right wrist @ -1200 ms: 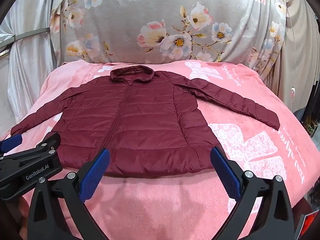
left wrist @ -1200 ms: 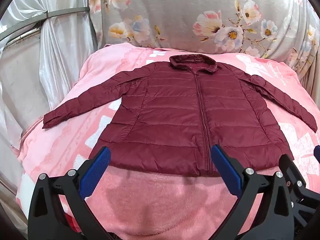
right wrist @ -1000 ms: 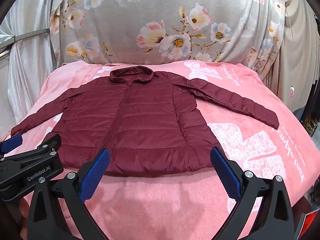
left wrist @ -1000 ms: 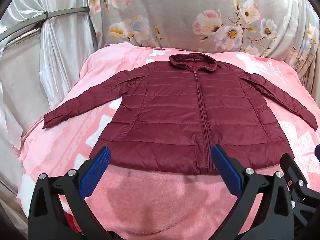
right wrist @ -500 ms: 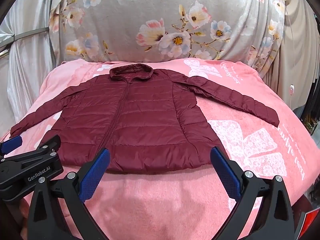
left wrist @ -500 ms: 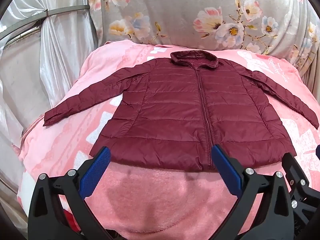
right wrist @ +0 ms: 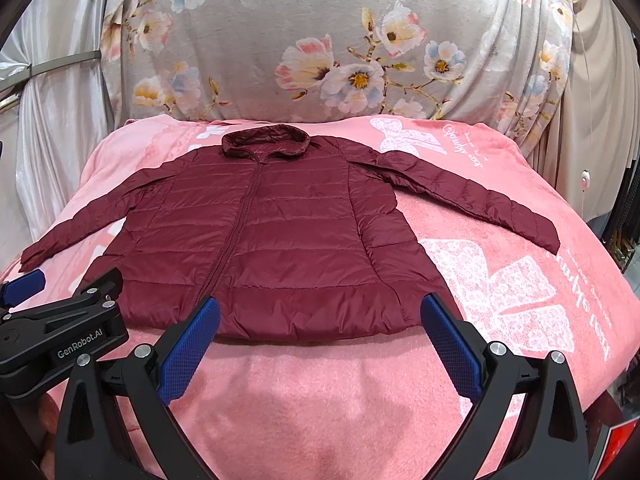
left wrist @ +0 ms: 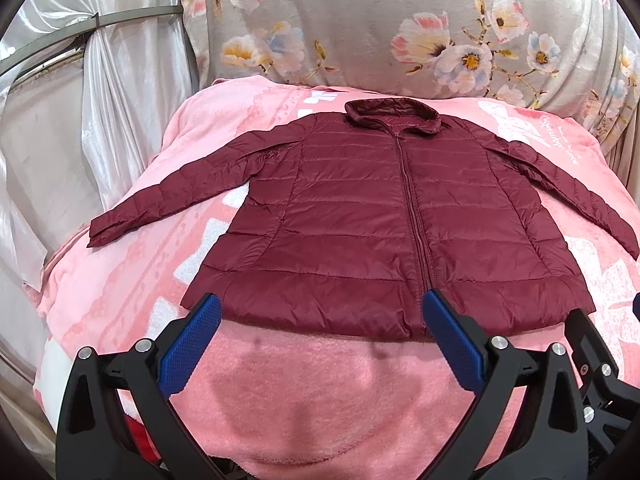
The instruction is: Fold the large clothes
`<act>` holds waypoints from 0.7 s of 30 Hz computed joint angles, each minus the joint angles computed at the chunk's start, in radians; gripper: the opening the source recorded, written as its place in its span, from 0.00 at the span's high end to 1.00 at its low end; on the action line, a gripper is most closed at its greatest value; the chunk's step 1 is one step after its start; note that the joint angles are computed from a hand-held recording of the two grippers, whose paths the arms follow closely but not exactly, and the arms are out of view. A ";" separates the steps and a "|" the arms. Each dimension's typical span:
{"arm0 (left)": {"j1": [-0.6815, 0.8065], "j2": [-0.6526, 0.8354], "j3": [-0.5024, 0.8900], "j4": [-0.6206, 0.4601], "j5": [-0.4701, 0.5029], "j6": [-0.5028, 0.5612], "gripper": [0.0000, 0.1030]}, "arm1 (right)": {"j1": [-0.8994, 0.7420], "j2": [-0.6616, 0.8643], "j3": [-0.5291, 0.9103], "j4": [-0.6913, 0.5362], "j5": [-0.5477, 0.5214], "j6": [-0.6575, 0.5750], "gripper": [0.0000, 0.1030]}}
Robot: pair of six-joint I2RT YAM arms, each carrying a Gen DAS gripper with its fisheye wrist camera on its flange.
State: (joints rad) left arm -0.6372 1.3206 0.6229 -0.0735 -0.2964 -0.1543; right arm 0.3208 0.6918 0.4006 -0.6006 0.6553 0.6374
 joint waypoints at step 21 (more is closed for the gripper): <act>0.016 -0.003 0.000 0.000 0.012 0.008 0.05 | 0.045 0.017 0.019 -0.028 0.028 0.036 0.05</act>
State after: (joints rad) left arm -0.6216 1.3175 0.6230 -0.0735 -0.2848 -0.1460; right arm 0.3657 0.7083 0.4200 -0.6284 0.6832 0.6731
